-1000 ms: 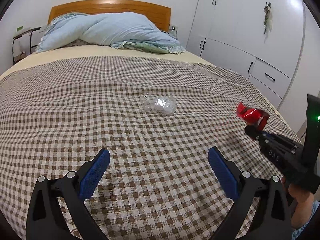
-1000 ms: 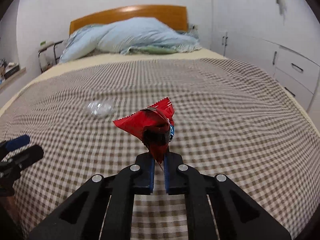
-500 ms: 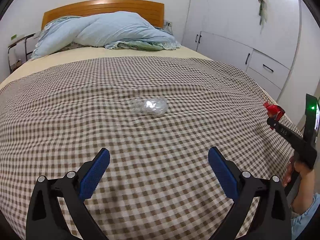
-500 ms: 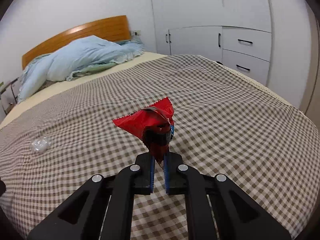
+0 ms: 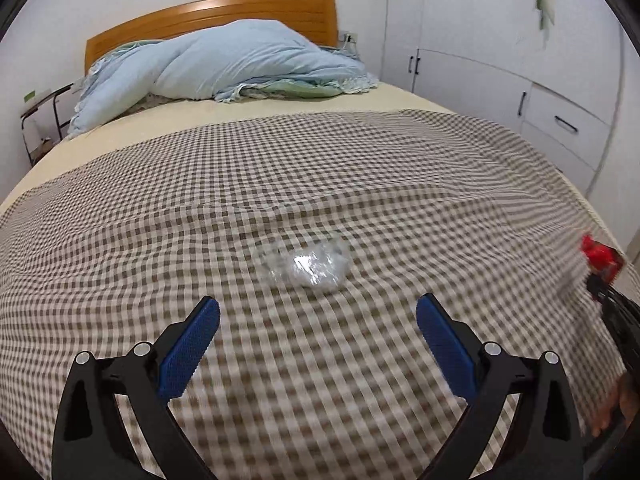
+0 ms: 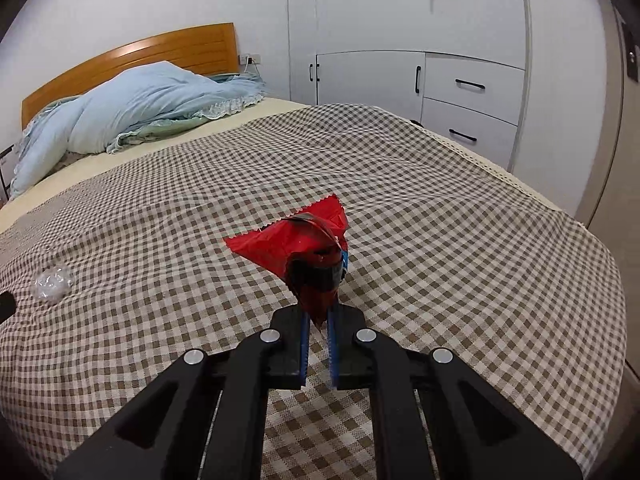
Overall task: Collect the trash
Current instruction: 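Lift the red candy wrapper up off the bed with the right tool, then lower the left tool onto the clear plastic wrapper and close it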
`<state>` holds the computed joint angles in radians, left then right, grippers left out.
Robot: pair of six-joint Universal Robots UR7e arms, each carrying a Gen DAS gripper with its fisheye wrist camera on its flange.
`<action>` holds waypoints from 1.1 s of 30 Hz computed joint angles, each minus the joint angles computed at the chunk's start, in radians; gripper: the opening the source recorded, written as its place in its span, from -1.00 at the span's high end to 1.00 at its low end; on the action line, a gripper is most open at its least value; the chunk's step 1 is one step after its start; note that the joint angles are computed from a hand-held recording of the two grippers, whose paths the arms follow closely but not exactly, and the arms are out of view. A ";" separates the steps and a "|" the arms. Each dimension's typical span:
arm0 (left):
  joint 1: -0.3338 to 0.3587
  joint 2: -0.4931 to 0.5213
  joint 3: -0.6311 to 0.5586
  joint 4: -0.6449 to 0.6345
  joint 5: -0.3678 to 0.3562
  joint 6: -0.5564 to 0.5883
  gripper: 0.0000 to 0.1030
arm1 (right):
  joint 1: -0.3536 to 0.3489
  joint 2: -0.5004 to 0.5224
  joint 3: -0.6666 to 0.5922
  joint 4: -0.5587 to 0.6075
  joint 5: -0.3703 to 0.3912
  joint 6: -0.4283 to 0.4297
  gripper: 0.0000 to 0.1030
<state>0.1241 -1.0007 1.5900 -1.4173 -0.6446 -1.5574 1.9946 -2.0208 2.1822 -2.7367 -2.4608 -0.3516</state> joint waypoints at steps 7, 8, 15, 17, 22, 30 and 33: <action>0.074 0.053 -0.099 0.140 -0.014 -0.021 -0.85 | -0.005 0.005 -0.003 -0.007 -0.013 0.003 0.85; 0.086 0.056 -0.114 0.148 -0.029 -0.014 -0.85 | -0.005 0.006 -0.005 -0.008 -0.015 0.002 0.85; 0.127 0.056 -0.115 0.112 -0.052 0.010 -0.85 | -0.006 0.007 -0.003 -0.014 -0.012 -0.005 0.85; 0.133 0.060 -0.107 0.091 -0.054 0.024 -0.85 | -0.008 0.007 -0.003 -0.013 -0.008 -0.009 0.85; 0.146 0.061 -0.074 0.008 -0.078 0.084 -0.51 | -0.018 0.003 -0.007 -0.001 0.006 -0.002 0.85; 0.120 0.026 -0.006 -0.117 -0.076 0.137 0.14 | -0.016 0.009 -0.008 -0.004 0.008 -0.005 0.85; 0.102 0.012 0.015 -0.145 -0.072 0.149 0.16 | -0.020 0.006 -0.008 -0.007 0.020 -0.012 0.85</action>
<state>0.2258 -0.9889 1.6055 -1.5623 -0.7169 -1.4086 1.9748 -2.0147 2.1743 -2.7439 -2.4409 -0.3633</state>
